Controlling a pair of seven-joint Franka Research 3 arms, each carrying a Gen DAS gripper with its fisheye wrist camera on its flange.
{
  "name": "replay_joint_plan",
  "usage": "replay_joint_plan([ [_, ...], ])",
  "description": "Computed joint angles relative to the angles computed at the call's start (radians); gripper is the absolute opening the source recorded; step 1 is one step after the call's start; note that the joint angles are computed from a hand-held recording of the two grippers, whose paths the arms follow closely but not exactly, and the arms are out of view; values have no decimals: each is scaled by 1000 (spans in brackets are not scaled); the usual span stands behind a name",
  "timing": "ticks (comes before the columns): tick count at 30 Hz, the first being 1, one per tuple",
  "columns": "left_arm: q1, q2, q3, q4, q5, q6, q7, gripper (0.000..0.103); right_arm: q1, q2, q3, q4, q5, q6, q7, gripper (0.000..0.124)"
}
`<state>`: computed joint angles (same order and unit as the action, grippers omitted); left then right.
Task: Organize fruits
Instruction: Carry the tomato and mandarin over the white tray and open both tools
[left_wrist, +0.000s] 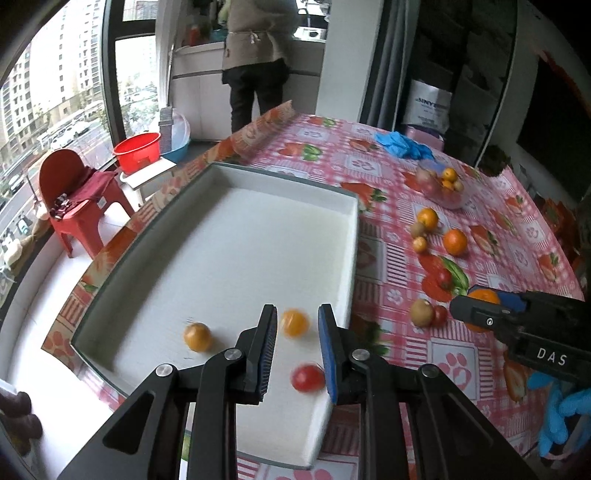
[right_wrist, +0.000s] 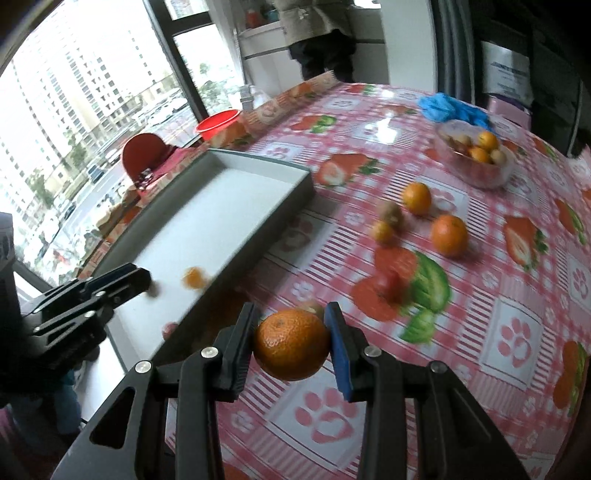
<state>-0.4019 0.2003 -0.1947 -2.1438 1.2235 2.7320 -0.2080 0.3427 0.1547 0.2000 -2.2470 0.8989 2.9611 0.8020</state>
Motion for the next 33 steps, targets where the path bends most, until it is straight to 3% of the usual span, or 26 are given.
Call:
replay_joint_plan([
  [16, 74, -17, 30, -65, 24, 19, -63, 24, 51, 131, 14, 178, -236, -81, 188, 41],
  [24, 76, 4, 30, -61, 18, 4, -51, 25, 61, 181, 24, 229, -310, -137, 233, 42],
  [25, 77, 6, 30, -62, 10, 7, -46, 25, 60, 183, 27, 232, -311, -141, 233, 43],
  [27, 80, 10, 32, -65, -5, 16, -37, 25, 59, 184, 29, 237, -313, -144, 234, 62],
  [28, 83, 11, 33, -67, -18, 20, -27, 30, 59, 181, 31, 235, -312, -141, 234, 65],
  [29, 83, 10, 34, -70, -27, 21, -22, 61, 54, 175, 36, 230, -300, -131, 228, 71],
  [30, 87, 7, 25, -72, -27, 6, -34, 80, 52, 171, 38, 229, -296, -131, 225, 75],
  [31, 56, -6, 35, -77, -14, -65, -76, 93, 52, 168, 37, 228, -296, -129, 224, 77],
  [33, 53, -23, 36, -93, 60, -68, -149, 94, 57, 161, 30, 224, -304, -121, 233, 80],
])
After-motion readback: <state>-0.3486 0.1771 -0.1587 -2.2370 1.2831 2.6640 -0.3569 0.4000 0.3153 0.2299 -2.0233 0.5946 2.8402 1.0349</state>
